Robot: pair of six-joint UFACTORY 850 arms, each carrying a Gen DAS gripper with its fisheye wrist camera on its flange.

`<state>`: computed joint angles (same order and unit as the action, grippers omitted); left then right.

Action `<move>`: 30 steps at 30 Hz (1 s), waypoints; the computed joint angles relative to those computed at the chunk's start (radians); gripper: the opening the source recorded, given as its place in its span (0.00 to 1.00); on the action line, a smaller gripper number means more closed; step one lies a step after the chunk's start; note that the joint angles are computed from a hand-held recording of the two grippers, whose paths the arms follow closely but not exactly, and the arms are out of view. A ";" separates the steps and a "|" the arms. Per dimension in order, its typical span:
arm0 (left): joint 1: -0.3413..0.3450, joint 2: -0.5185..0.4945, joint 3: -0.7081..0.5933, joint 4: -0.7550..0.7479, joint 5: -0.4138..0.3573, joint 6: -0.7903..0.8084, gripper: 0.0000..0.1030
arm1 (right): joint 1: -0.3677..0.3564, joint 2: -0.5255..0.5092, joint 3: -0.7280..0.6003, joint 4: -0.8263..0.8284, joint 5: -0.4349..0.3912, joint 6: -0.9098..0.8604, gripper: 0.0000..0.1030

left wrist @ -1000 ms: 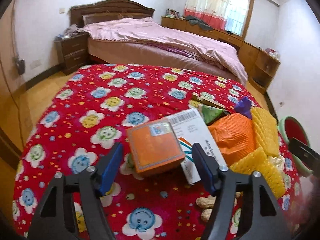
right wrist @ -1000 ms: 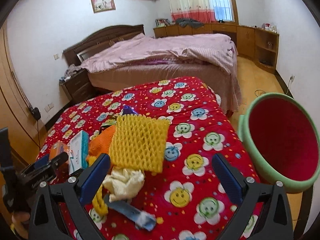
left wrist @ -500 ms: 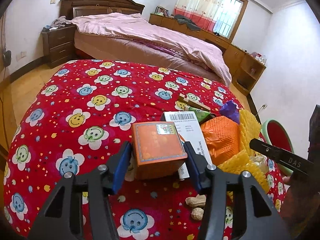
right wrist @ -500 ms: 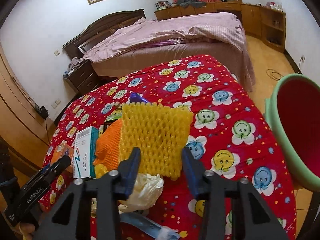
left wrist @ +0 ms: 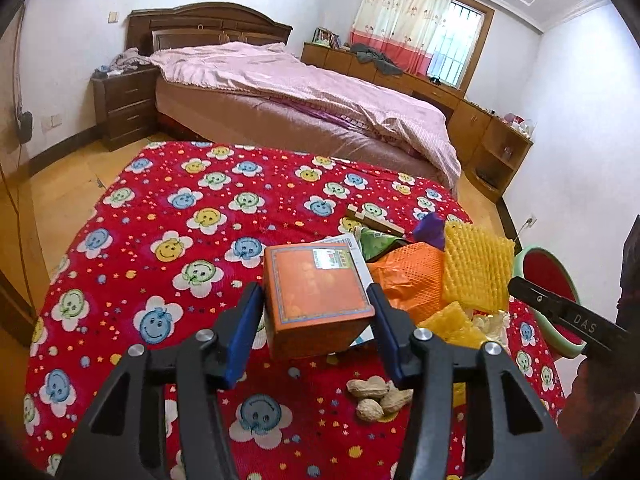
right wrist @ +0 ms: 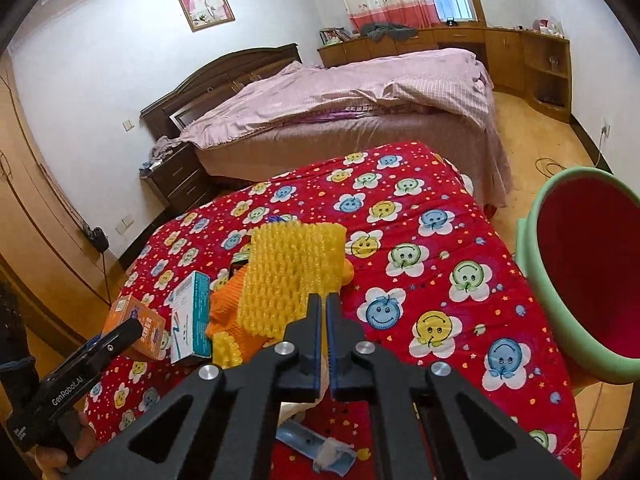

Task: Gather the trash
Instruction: 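Lift the foam net and orange box and carry both over the red bucket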

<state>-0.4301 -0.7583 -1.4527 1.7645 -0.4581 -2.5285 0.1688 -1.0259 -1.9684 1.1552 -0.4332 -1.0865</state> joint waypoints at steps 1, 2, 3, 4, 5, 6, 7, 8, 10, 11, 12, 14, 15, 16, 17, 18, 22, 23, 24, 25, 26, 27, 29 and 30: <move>-0.004 0.005 0.004 -0.012 -0.010 0.009 0.52 | -0.001 0.001 0.001 -0.001 -0.003 0.002 0.05; -0.007 0.009 0.006 -0.021 -0.017 0.016 0.52 | -0.001 0.000 -0.001 0.000 -0.006 0.002 0.05; -0.010 0.009 0.006 -0.032 -0.024 0.025 0.52 | -0.002 0.001 0.001 0.005 -0.008 -0.001 0.06; -0.012 0.011 0.007 -0.047 -0.032 0.036 0.52 | -0.002 -0.001 -0.002 0.002 -0.009 0.002 0.09; -0.014 0.013 0.009 -0.061 -0.040 0.046 0.52 | -0.002 -0.005 -0.008 -0.008 -0.013 0.008 0.17; -0.016 0.015 0.010 -0.072 -0.044 0.053 0.52 | -0.002 -0.010 -0.016 -0.022 -0.017 0.020 0.27; -0.017 0.017 0.013 -0.085 -0.048 0.058 0.52 | -0.002 -0.013 -0.018 -0.026 -0.016 0.025 0.31; -0.017 0.018 0.015 -0.091 -0.050 0.059 0.52 | -0.002 -0.019 -0.025 -0.033 -0.014 0.037 0.37; -0.016 0.019 0.017 -0.110 -0.055 0.070 0.52 | 0.000 -0.037 -0.049 -0.074 -0.015 0.081 0.43; -0.016 0.018 0.015 -0.119 -0.058 0.079 0.52 | 0.000 -0.047 -0.064 -0.099 -0.018 0.109 0.47; -0.016 0.016 0.012 -0.131 -0.061 0.089 0.52 | -0.001 -0.062 -0.088 -0.126 -0.030 0.144 0.47; -0.015 0.015 0.008 -0.146 -0.064 0.101 0.52 | -0.004 -0.095 -0.139 -0.163 -0.066 0.194 0.47; -0.015 0.013 0.005 -0.152 -0.065 0.106 0.52 | -0.005 -0.118 -0.176 -0.189 -0.087 0.229 0.47; -0.015 0.013 0.003 -0.160 -0.067 0.113 0.52 | -0.006 -0.137 -0.206 -0.204 -0.103 0.250 0.47; -0.016 0.012 0.000 -0.168 -0.069 0.122 0.52 | -0.007 -0.156 -0.239 -0.213 -0.122 0.267 0.47; -0.016 0.011 -0.003 -0.173 -0.071 0.128 0.52 | -0.010 -0.180 -0.280 -0.216 -0.149 0.282 0.47; -0.022 0.010 -0.011 -0.188 -0.079 0.149 0.52 | -0.016 -0.238 -0.383 -0.214 -0.220 0.305 0.38; -0.023 0.010 -0.013 -0.188 -0.080 0.152 0.52 | -0.016 -0.241 -0.388 -0.206 -0.224 0.292 0.21; -0.024 0.010 -0.015 -0.189 -0.079 0.155 0.52 | -0.014 -0.236 -0.381 -0.203 -0.217 0.277 0.14; -0.025 0.010 -0.018 -0.187 -0.077 0.158 0.52 | -0.013 -0.220 -0.356 -0.191 -0.198 0.249 0.13; -0.027 0.009 -0.022 -0.186 -0.076 0.163 0.52 | -0.013 -0.195 -0.314 -0.144 -0.179 0.186 0.13; -0.029 0.009 -0.027 -0.185 -0.074 0.171 0.52 | -0.013 -0.167 -0.268 -0.091 -0.161 0.120 0.13; -0.032 0.007 -0.036 -0.183 -0.073 0.181 0.52 | -0.016 -0.128 -0.210 -0.018 -0.141 0.030 0.12; -0.034 0.007 -0.041 -0.180 -0.071 0.184 0.52 | -0.017 -0.098 -0.166 0.038 -0.127 -0.036 0.12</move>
<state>-0.4636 -0.7509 -1.4934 1.5850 -0.5291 -2.3441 0.1513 -1.1243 -2.1341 1.1933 -0.5601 -1.1226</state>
